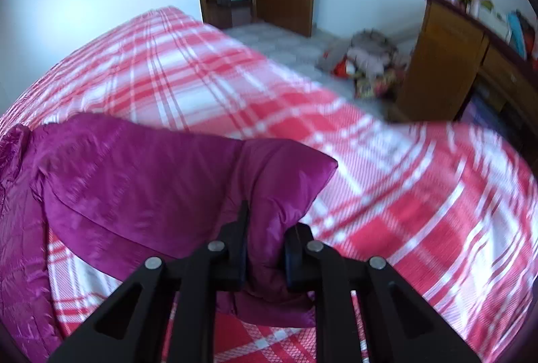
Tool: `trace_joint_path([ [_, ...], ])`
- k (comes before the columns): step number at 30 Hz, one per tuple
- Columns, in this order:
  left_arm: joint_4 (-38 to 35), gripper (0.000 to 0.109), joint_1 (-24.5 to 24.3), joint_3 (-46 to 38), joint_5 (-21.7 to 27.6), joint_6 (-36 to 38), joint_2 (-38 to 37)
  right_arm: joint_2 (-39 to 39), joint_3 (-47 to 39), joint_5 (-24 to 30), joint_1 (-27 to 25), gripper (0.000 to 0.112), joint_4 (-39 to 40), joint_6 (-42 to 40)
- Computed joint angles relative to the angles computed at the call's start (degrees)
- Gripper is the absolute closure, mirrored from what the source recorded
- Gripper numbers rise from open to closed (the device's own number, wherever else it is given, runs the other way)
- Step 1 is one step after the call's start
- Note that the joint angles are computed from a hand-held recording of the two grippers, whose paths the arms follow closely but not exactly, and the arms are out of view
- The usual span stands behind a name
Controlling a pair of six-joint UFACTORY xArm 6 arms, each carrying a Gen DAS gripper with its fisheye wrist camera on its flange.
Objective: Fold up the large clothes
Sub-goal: 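Grasp the magenta jacket sleeve cuff with the right gripper and lift, then fold the held sleeve across the jacket body and open the right gripper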
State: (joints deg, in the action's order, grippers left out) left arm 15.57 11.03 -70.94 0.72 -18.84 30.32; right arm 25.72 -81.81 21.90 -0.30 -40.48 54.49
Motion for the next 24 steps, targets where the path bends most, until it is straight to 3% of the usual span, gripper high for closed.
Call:
trace_joint_path([
  [2, 1.2, 0.007, 0.2, 0.3, -0.5, -1.0, -0.1, -0.8, -1.4, 0.8, 0.9, 0.095, -3.9, 1.8],
  [5, -9.9, 0.007, -0.8, 1.3, -1.6, 8.7, -0.4, -2.1, -4.3, 2.5, 3.3, 0.095, -11.8, 4.8],
  [11, -21.2, 0.007, -2.1, 1.7, -2.4, 18.7, -0.4, -3.5, -9.6, 4.2, 10.0, 0.096, -24.0, 5.8],
  [19, -38.5, 0.007, -4.2, 1.3, -2.6, 34.0, -0.4, 0.9, -18.4, 3.4, 17.8, 0.096, -28.3, -0.8],
  [24, -47.2, 0.007, -5.1, 0.5, -2.4, 41.8, -0.3, 6.1, -24.5, 1.4, 21.9, 0.096, -23.2, -8.3],
])
